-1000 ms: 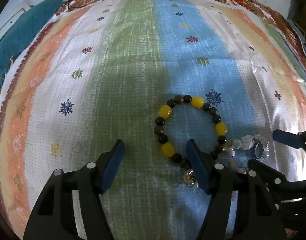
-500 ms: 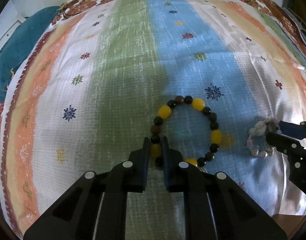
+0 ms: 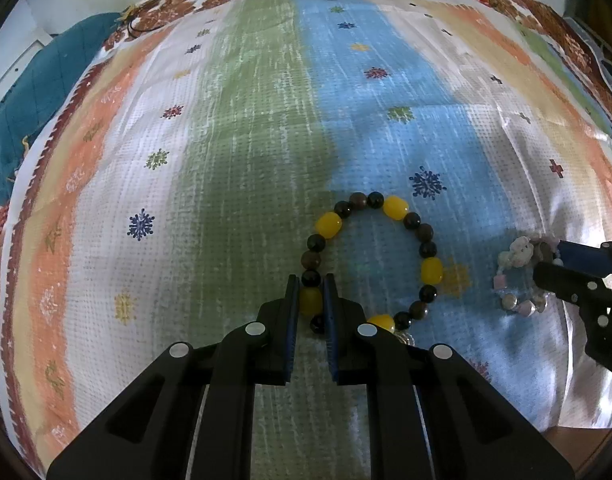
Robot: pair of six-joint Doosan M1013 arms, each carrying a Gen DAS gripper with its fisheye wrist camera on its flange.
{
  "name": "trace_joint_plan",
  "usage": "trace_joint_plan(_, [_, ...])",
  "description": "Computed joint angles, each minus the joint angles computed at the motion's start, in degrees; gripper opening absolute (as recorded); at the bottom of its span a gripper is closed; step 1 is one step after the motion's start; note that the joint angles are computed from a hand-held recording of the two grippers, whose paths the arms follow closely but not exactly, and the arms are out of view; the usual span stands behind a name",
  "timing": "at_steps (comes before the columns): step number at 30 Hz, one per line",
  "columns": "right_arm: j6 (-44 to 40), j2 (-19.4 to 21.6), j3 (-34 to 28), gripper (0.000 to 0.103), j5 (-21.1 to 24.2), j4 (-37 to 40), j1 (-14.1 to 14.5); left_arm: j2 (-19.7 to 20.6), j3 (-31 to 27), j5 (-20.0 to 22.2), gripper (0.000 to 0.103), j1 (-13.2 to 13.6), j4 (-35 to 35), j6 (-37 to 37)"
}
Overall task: Organize jewelry
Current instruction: 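Close left tool on yellow-black bracelet while right tool closes on pearl bracelet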
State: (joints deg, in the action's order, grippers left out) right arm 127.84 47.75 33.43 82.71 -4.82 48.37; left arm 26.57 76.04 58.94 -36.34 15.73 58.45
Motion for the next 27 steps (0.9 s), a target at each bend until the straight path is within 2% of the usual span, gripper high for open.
trace_joint_plan(2, [-0.4,0.1,-0.3,0.039,0.1,0.6,0.0,0.0,0.0,0.1,0.011,0.0,0.2,0.0])
trace_joint_plan(4, [-0.7,0.5,-0.9,0.041,0.6,0.4,0.2,0.0,0.0,0.1,0.011,-0.1,0.6,0.0])
trace_joint_plan(10, [-1.5,0.6,-1.2,0.041,1.0,0.3,0.2,0.0,0.0,0.3,0.011,-0.4,1.4,0.1])
trace_joint_plan(15, [-4.0,1.7,-3.3,0.041,3.8,-0.4,0.5,0.0,0.1,0.2,0.011,-0.4,1.3,0.1])
trace_joint_plan(16, [-4.0,1.7,-3.3,0.040,3.9,-0.6,0.5,0.0,0.1,0.2,0.011,-0.4,1.2,0.1])
trace_joint_plan(19, [-3.3,1.7,-3.4,0.022,4.4,-1.5,0.5,0.0,0.0,0.2,0.011,-0.3,1.1,0.2])
trace_joint_plan(20, [-2.9,1.3,-2.6,0.020,3.7,-1.1,0.3,0.0,0.1,0.1,0.011,-0.3,0.9,0.3])
trace_joint_plan(27, [-3.2,0.7,-1.7,0.011,3.4,-1.4,0.3,-0.4,0.2,-0.6,0.011,0.8,-2.9,0.9])
